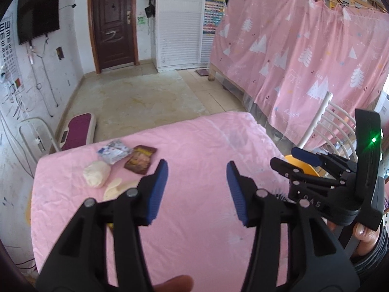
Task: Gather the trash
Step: 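Move both open tools back over the table clutter, then grasp the brown snack wrapper with the left tool while the right tool grasps the orange tube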
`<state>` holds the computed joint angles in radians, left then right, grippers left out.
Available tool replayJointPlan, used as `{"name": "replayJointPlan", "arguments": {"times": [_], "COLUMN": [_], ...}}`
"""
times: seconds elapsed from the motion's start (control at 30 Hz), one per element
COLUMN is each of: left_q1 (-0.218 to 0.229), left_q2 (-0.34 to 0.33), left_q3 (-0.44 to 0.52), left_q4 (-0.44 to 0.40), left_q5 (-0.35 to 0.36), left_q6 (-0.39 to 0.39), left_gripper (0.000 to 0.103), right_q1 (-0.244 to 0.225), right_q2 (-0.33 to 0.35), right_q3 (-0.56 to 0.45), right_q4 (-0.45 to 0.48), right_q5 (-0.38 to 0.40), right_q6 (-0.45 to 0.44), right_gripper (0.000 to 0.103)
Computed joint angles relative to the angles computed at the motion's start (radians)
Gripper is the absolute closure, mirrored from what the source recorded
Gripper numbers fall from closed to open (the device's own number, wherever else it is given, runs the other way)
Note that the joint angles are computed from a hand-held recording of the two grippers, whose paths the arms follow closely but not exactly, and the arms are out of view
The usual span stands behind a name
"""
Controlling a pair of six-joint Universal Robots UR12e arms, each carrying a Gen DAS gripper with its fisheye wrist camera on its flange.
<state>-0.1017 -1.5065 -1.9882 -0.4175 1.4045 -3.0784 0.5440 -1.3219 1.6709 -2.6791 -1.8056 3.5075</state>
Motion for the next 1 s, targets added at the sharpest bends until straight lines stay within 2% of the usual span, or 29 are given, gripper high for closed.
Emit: {"name": "replayJointPlan", "arguments": {"times": [0.27, 0.47, 0.57, 0.77, 1.0], "left_q1": [0.065, 0.097, 0.122, 0.144, 0.143], "left_q2": [0.021, 0.033, 0.038, 0.035, 0.012], "left_q3": [-0.028, -0.058, -0.071, -0.086, -0.089], "left_q4": [0.002, -0.004, -0.017, -0.059, -0.084], "left_q5": [-0.003, 0.044, 0.037, 0.044, 0.049], "left_q6": [-0.022, -0.012, -0.011, 0.067, 0.128], "left_gripper": [0.052, 0.052, 0.052, 0.052, 0.052], "right_q1": [0.024, 0.046, 0.054, 0.068, 0.075], "right_q2": [0.052, 0.1, 0.12, 0.152, 0.171], "right_q3": [-0.076, -0.14, -0.167, -0.212, -0.236], "right_q4": [0.034, 0.06, 0.075, 0.096, 0.112], "right_q5": [0.017, 0.027, 0.032, 0.035, 0.047], "right_q6": [-0.041, -0.068, -0.07, -0.075, -0.076], "right_gripper": [0.055, 0.054, 0.054, 0.054, 0.054]}}
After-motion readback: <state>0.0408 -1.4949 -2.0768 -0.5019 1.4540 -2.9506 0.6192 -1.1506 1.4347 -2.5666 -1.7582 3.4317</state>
